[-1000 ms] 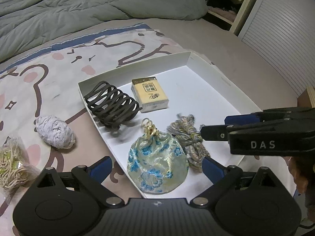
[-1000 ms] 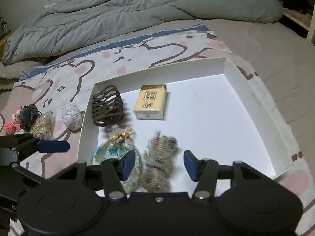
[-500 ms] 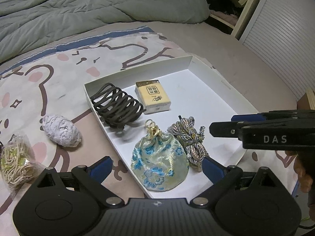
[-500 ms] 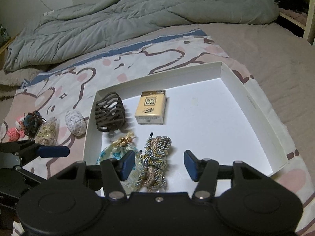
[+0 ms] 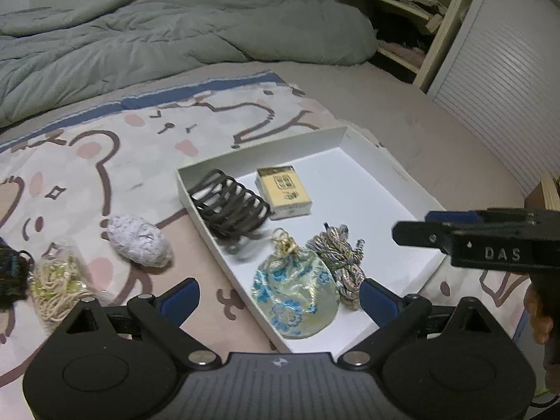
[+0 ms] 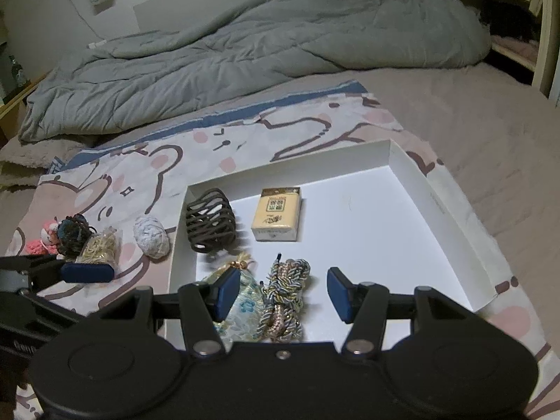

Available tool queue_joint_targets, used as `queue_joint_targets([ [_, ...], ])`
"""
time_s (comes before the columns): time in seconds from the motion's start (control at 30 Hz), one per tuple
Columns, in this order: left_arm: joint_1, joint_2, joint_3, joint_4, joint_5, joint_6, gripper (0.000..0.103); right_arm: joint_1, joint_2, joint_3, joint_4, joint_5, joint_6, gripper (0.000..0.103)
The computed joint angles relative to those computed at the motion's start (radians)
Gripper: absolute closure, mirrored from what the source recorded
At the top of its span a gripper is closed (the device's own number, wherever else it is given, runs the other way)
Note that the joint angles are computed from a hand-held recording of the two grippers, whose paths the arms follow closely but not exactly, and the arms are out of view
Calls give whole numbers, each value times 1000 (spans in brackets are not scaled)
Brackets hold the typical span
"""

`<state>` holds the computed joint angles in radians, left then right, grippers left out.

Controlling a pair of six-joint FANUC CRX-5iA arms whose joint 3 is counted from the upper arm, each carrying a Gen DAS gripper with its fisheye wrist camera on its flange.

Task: Organize objects
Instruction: 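Lower the brocade pouch into the box with the left tool while the right tool releases the cord beside it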

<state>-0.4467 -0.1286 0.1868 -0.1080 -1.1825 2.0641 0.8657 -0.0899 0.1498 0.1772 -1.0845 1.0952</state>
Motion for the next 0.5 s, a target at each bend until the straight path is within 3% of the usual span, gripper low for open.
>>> queue_joint_targets([
  [0.5,-3,-90,-16,-78,14,66,6,49,-73,-58,76,39,-62,35],
])
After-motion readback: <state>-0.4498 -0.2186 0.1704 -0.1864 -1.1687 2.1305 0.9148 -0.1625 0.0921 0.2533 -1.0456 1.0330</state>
